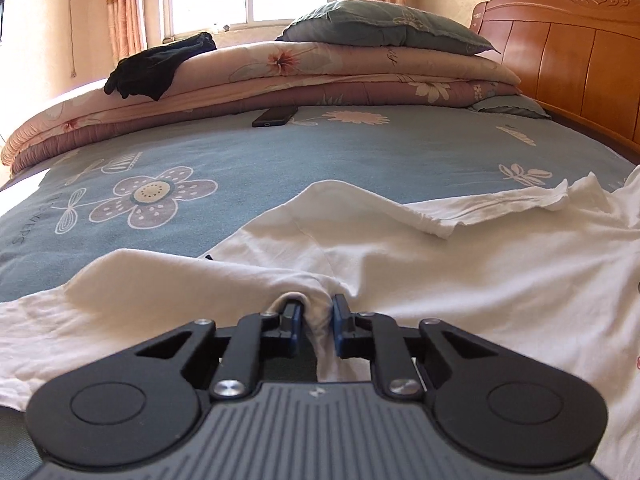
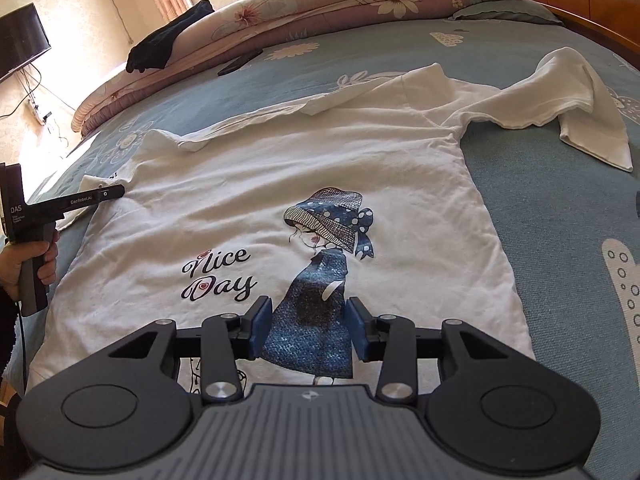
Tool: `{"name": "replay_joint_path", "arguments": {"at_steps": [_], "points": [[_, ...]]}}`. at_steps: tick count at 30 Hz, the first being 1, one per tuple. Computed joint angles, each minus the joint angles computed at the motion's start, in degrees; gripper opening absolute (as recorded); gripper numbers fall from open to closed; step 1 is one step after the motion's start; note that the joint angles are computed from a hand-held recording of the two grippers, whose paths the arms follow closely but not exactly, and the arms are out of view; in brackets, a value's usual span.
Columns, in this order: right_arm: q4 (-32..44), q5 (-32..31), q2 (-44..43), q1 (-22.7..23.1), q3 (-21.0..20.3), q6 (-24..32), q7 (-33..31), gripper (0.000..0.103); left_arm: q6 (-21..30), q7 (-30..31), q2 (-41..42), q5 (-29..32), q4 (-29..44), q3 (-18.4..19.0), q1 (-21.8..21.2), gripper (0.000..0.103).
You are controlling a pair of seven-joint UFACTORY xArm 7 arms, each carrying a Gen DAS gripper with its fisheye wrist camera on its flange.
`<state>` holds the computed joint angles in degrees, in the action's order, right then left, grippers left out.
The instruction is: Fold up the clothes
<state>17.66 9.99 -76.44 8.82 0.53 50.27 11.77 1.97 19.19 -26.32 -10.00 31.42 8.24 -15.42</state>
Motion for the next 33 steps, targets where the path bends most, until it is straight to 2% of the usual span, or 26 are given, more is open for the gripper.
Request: {"name": "replay_joint_path", "arguments": {"at_steps": [5,7,8,9,13,14,16,17,18,21,24,26,29,31,33], "points": [[0.08,0.05,-0.14,0.31,0.03,0.45,-0.04,0.046,4.18,-1.98,1.16,-0.58,2.04,-1.28,2.25,0.019],[0.17,0.05,-0.47,0.42,0.06,0.89,-0.07,0.046,8.21,-2.61,-0.59,-1.98,2.58,-0.67,2.22,0.028],[0.21,0.06,-0.69,0.48,0.03,1.09,-0.12,0.048,10.56,-2.37,-1.54,-2.98,2.92,0.13,1.85,0.040],[0.26,0.09,-0.94,0.54,0.02,1.24,-0.17,0.049,12.95,-2.05,-2.64,-3.89,3.15,0.72,1.75,0.046],[0.37,0.35,-2.09,0.81,-0.06,1.31,-0.32,0.050,20.41,-4.16,-8.69,-1.82,1.80,-2.86,7.02,0.052],[0.40,0.33,-2.30,0.83,-0.08,1.20,-0.46,0.049,22.36,-3.95,-10.71,-1.89,1.33,-2.71,6.97,0.054],[0.58,0.24,-2.34,1.01,-0.25,0.81,-1.05,0.049,26.14,-2.71,-14.75,-3.30,0.66,-1.57,5.32,0.057],[0.87,0.23,-1.81,1.32,-0.59,0.34,-1.72,0.049,27.92,-1.71,-16.54,-4.45,0.50,-0.84,3.87,0.063],[1.29,0.29,-0.80,1.79,-1.00,-0.44,-2.64,0.049,29.56,-0.35,-17.98,-5.89,0.51,-0.09,1.90,0.069],[2.89,0.44,4.67,3.78,-1.66,-5.37,-6.48,0.049,33.24,4.03,-19.47,-11.27,1.15,1.39,-4.89,0.072],[5.13,0.62,13.82,6.94,-2.22,-12.19,-11.93,0.049,33.43,8.48,-17.28,-15.60,1.33,0.35,-10.06,0.074],[5.84,1.79,18.75,9.76,-3.73,-15.39,-15.85,0.049,32.63,10.07,-14.84,-16.00,1.20,-2.04,-10.77,0.074],[6.04,2.62,24.25,12.46,-5.00,-19.39,-22.26,0.049,28.76,11.53,-12.36,-13.87,-0.38,-5.80,-9.36,0.074],[5.54,1.81,26.33,11.06,-4.03,-22.97,-24.42,0.049,24.15,12.59,-12.16,-12.65,-2.08,-6.35,-8.50,0.074],[5.28,1.06,28.12,9.32,-3.44,-26.37,-25.23,0.049,22.70,10.88,-11.13,-11.20,-1.81,-6.51,-6.49,0.075]]}}
